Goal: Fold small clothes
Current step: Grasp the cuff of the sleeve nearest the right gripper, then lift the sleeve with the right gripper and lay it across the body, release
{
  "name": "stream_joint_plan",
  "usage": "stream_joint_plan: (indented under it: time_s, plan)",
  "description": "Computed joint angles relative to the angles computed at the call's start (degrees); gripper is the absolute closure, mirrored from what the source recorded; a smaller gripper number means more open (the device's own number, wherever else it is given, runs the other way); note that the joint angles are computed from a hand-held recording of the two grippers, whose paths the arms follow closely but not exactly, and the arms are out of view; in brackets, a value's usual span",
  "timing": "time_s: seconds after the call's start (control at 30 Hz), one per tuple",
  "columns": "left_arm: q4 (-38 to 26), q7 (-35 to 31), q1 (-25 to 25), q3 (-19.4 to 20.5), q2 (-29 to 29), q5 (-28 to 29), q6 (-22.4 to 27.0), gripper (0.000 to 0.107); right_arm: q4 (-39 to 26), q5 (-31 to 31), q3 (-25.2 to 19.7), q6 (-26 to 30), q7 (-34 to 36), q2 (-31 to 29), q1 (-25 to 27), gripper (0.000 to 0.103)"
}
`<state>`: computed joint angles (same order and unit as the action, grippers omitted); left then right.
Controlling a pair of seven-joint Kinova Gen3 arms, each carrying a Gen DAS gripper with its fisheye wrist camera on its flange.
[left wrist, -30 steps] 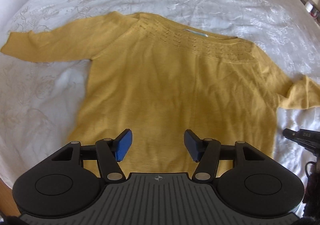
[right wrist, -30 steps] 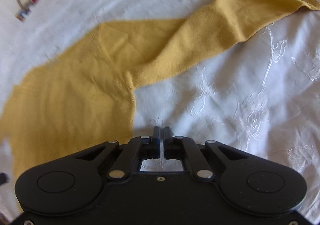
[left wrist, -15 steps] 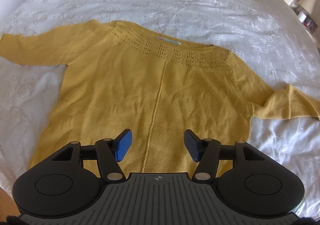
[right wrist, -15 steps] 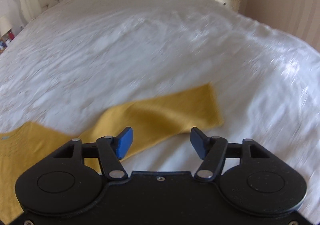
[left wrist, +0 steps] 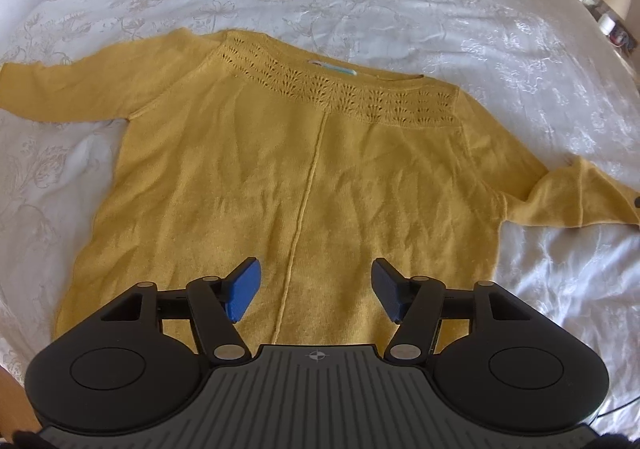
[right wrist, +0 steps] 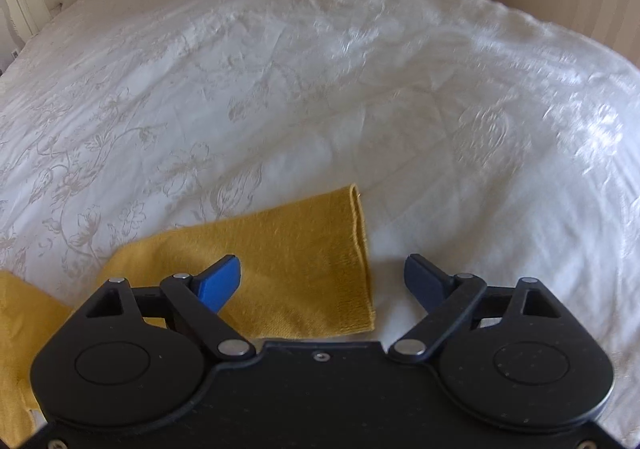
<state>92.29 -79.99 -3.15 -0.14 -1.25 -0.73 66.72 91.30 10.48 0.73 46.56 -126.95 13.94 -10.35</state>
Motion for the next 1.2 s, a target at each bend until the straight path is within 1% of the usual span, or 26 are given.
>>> stream_joint_plan:
  time_s: [0.03, 0.07, 0.1, 0.17, 0.2, 0.33, 0.4, 0.47, 0.53, 0.6, 0.7, 0.8, 0.9, 0.93, 1.07, 1.2]
  plan:
    - [-0.02, 0.10, 0.03, 0.05, 0.00, -0.28, 0.06, 0.046, -0.49, -1.35, -0.39, 0.72, 1.26, 0.32, 0.69, 0.035]
    - [-0.02, 0.29, 0.05, 0.10, -0.02, -0.60, 0.13, 0.045, -1.32, -2.48, -0.64, 1.99, 2.36, 0.74, 1.21, 0.056]
    - [-0.09, 0.41, 0.01, 0.06, 0.03, -0.76, 0.18, 0.045, -1.96, -2.79, -0.62, 3.04, 2.64, 1.00, 1.21, 0.081]
    - [-0.20, 0.29, -0.15, -0.09, 0.12, -0.85, 0.27, 0.045, -1.79, -3.16, -0.63, 2.86, 3.01, 0.13, 1.27, 0.093]
    - [-0.22, 0.08, -0.25, -0.18, 0.11, -0.92, 0.19, 0.045, -1.64, -3.37, -0.61, 2.58, 2.88, -0.63, 1.27, 0.094]
    - [-0.13, -2.89, -1.28, -1.08, 0.09, 0.12, -0.81, 0.045, -1.84, -0.85, -0.37, 1.99, -0.30, -5.28, 0.11, 0.094]
    - [-0.12, -5.50, -2.10, -1.73, 0.31, 1.09, -1.52, 0.045, -3.43, -0.25, -0.83, 2.62, -0.72, -7.48, 0.09, 0.095]
    - [-0.11, -8.45, -3.10, -2.41, 0.64, 2.39, -2.27, 0.045, -5.77, 0.73, -1.57, 4.08, -1.33, -9.25, -0.32, 0.095]
    - [-0.04, -12.05, -4.40, -3.26, 1.03, 4.24, -3.17, 0.045, -9.08, 0.18, -2.52, 5.93, -0.37, -10.28, -0.57, 0.095]
    - [-0.04, -15.61, -5.83, -4.06, 1.43, 6.18, -3.83, 0.045, -12.92, 0.66, -3.69, 8.07, -0.61, -10.22, -1.77, 0.095]
    - [-0.46, -21.45, -8.50, -5.42, 2.19, 9.47, -3.90, 0.045, -18.02, 0.86, -5.57, 9.59, -1.85, -9.42, -4.61, 0.095]
    - [-1.16, -27.55, -11.72, -6.85, 3.09, 12.51, -3.45, 0.045, -23.17, 1.32, -7.45, 9.83, -3.86, -7.00, -8.99, 0.095]
    - [-1.77, -32.91, -14.86, -7.93, 4.00, 14.71, -2.94, 0.045, -27.33, 1.48, -8.43, 8.30, -5.75, -3.47, -13.83, 0.095]
    - [-2.07, -34.83, -15.98, -8.28, 4.37, 15.40, -2.64, 0.045, -28.34, 1.09, -8.74, 7.03, -6.33, -2.10, -15.52, 0.095]
    - [-3.45, -41.57, -20.50, -9.46, 5.98, 17.83, -1.48, 0.045, -35.31, -0.14, -9.12, 5.11, -5.38, 5.63, -22.33, 0.095]
    - [-5.35, -46.18, -24.75, -10.13, 8.00, 19.94, -0.14, 0.045, -40.84, -4.75, -9.22, 3.03, -5.17, 13.58, -26.87, 0.095]
